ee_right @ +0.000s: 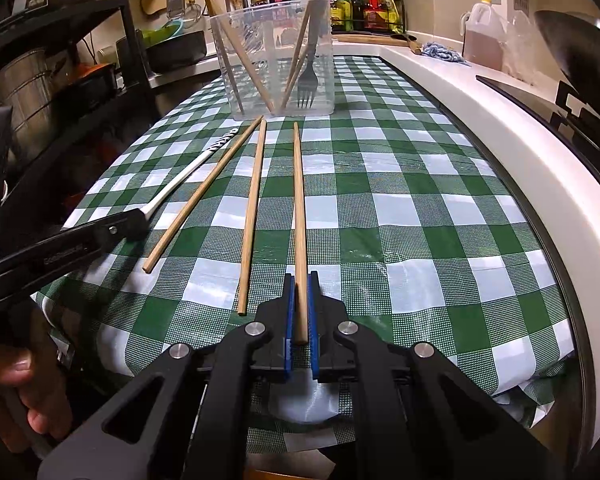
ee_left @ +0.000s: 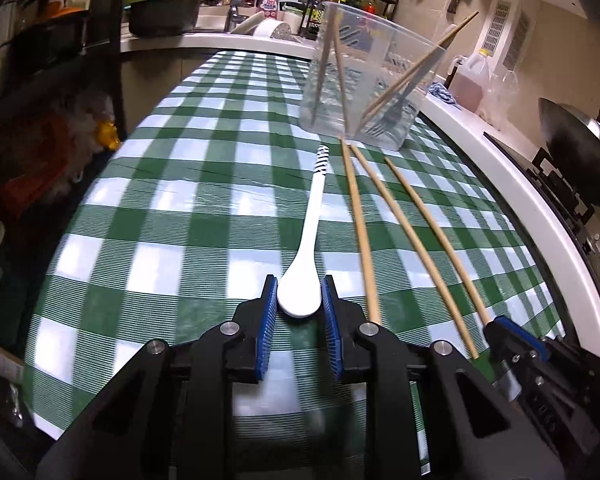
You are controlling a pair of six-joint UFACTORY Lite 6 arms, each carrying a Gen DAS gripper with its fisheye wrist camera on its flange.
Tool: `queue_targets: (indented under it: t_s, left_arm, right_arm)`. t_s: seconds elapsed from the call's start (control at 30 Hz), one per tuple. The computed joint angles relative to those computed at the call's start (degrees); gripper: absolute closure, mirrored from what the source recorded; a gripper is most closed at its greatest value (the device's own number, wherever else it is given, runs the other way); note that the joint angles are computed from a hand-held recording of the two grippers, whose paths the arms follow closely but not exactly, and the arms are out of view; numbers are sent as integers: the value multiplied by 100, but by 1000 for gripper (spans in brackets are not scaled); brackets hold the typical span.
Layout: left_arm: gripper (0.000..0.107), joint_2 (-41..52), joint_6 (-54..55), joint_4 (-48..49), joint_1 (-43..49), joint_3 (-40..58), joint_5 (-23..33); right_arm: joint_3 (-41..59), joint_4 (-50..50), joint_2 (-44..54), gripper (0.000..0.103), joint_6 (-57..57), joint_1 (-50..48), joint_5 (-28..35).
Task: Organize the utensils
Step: 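Close the right gripper on a chopstick while the left gripper grasps the white spoon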
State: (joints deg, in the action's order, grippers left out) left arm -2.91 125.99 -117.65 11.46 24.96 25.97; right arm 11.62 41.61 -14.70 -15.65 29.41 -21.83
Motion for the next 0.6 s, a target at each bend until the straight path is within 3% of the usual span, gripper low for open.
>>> queue_targets:
  t_s: [0.17, 0.33, 0.6]
  left_arm:
    - [84, -59, 1218, -1079, -244, -192, -19]
    - [84, -7, 1624, -1511, -300, -210, 59]
    - [84, 16, 3206, -3161, -656, -462, 309]
  right_arm:
    - [-64, -7, 23, 96, 91, 92, -189]
    - [-122, -150, -7, 96, 245, 88, -250]
    - [-204, -337, 15, 96, 446, 113, -437]
